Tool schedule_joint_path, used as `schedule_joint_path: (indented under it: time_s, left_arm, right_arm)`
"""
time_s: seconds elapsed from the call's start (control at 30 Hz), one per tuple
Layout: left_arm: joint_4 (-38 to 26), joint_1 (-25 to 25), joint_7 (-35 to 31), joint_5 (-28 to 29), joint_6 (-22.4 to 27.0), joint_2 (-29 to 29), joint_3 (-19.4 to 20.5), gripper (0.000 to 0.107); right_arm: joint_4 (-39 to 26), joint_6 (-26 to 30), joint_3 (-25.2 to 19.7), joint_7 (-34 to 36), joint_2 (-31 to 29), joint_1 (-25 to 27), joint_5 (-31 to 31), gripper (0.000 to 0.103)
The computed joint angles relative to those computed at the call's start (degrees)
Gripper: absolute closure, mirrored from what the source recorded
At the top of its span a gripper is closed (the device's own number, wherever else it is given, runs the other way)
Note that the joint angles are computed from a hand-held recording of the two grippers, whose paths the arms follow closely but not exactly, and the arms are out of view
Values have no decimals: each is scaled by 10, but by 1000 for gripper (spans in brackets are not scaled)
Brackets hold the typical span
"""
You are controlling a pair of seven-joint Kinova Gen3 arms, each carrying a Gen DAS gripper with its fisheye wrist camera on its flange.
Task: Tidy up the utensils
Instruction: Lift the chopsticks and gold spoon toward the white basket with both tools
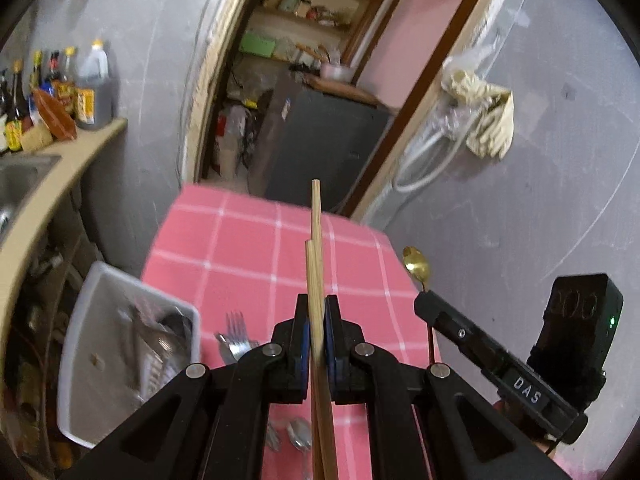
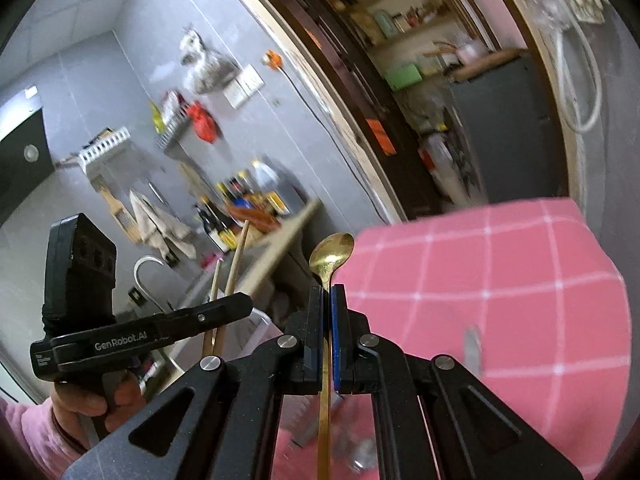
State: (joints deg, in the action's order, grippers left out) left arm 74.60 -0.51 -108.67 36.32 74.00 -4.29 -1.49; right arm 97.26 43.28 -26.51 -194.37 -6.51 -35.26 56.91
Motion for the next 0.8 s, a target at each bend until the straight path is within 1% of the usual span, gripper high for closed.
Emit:
schedule_joint_path:
  time_s: [0.1,0.3,0.47,0.57,0.63,0.7,0.8]
  left_arm:
    - [-27,-12,-11,10,6,8,-12,101]
    - [-73,-49,-36,33,9,29,-28,101]
    - [-95,-88,-51,69,5,46,-35,101]
    - [-88,-110,-71,93,-20,48,-37,101]
    - [-79,-120,-82,105,-33,51,-38,101]
    - [-61,-126,-91,114,-53,49,-36,101]
    - [-21,-128,-129,138,-99,42,-35,101]
  right_arm:
    - [-36,13,-3,-3,25,-10,31,100]
    - [-97,48,15,-25,77,-67,109,100]
    - [-131,56,45,-80,117,-116,190,100]
    - [-136,53,68,-134,138,-143,244,100]
    - [-136,47,83,-165,150,-158,267,100]
    - [-136,44,98,-198,166,-175,294,100]
    - [-131,49,117,-233,186,-198,322,100]
